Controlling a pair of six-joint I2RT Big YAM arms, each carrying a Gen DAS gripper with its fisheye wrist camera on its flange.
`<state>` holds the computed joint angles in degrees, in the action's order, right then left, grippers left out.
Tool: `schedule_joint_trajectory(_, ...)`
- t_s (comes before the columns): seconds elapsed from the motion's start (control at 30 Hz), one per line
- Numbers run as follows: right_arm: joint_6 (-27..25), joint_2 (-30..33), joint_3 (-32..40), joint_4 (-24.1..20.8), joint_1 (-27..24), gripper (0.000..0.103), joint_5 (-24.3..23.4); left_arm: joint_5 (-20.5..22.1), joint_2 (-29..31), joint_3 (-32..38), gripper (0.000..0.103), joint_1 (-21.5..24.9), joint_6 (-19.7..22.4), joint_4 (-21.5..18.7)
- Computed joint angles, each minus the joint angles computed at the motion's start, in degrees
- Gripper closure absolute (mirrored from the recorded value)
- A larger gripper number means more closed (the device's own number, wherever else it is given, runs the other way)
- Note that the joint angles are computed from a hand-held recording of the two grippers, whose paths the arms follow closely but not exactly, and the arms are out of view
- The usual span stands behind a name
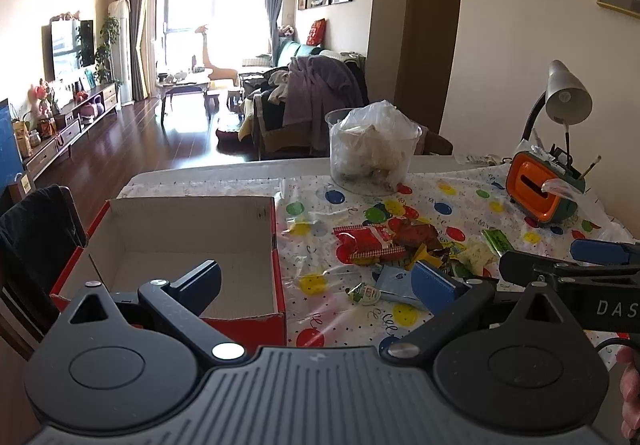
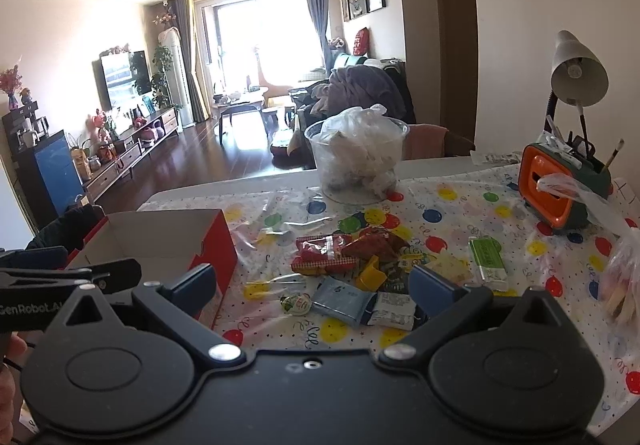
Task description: Organize snacks
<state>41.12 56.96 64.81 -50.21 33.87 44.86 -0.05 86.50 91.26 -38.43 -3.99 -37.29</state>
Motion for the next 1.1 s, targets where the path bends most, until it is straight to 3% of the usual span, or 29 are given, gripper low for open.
schedule_joint_trajectory(0.3,-3.22,-0.96,-1.75,2.06,-5.61,0.000,-4.33,-1.06,5.95,6.76,0.001,-1.70,-0.52,-4.27)
schedule_joint_trajectory(0.57,-7.99,-1.86,-4.85,4.91,-15.54,0.000,-14.53,-2.80,14.17,16.82,0.001,-3.68,1.49,-10.11)
schedule_joint_trajectory(0.8,-13.52,-0.93,-7.16,5.52,-25.19,0.003,-22.60,-0.24,23.61,27.97,0.001,-4.14,2.71,-18.00)
schedule_joint_trajectory(1.1,-14.19,4.50,-8.90,4.90,-34.01,0.013,-33.26,0.72,36.09,42.04,0.002,-4.80,3.91,-27.09)
